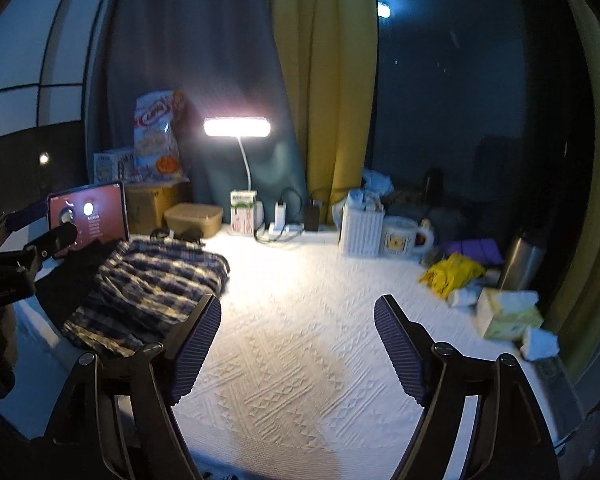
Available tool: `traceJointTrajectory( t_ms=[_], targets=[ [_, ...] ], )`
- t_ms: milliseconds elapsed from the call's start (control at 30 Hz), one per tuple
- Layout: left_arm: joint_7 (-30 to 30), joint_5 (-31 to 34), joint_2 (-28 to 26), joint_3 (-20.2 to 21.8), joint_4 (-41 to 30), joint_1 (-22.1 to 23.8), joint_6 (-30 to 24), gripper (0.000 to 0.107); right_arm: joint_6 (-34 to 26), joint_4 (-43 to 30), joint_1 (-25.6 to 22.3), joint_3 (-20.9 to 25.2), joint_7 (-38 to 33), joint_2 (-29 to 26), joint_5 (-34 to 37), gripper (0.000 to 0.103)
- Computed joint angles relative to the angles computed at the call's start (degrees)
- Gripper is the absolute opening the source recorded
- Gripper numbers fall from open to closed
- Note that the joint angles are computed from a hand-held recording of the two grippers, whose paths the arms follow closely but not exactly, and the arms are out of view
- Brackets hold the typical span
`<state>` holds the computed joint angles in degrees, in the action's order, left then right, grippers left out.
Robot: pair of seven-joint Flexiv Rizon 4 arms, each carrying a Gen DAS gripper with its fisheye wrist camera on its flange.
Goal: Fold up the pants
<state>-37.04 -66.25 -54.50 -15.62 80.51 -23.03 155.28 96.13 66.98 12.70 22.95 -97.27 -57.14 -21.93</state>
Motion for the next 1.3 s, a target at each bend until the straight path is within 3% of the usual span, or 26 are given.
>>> traceJointTrajectory(
  t_ms=[267, 300, 433, 500, 800, 1300],
  targets=[
    [-8.67, 6.05, 3.15, 1.97, 5.97, 0.10, 3.11, 0.102, 10.61, 7.25, 1.98, -6.33, 3.79, 5.04, -0.18, 0.098],
    [-9.00, 6.56, 3.24, 2.27, 6.19, 0.03, 3.49, 0.102, 11.90, 7.91, 2.86, -8.02, 4.54, 5.66, 0.37, 0.103],
    [-11.17, 7.82, 3.93, 2.51, 7.43, 0.09, 4.76, 0.102, 16.51, 9.50, 11.10, -20.86, 7.28, 7.53, 8.30, 0.103],
    [-12.96, 8.96, 4.51, 2.58, 8.58, 0.45, 4.81, 0.102, 17.62, 9.71, 13.83, -25.02, 8.36, 7.71, 11.27, 0.103],
    [-16.87, 10.76, 6.25, 3.24, 11.68, 1.06, 0.94, 0.102, 16.45, 9.77, 12.13, -23.24, 12.36, 7.84, 6.98, 0.103],
    [-18.05, 9.99, 6.20, 4.68, 11.83, 0.26, -1.98, 0.102, 12.74, 7.93, 11.02, -21.37, 16.10, 6.32, 2.65, 0.103]
  ],
)
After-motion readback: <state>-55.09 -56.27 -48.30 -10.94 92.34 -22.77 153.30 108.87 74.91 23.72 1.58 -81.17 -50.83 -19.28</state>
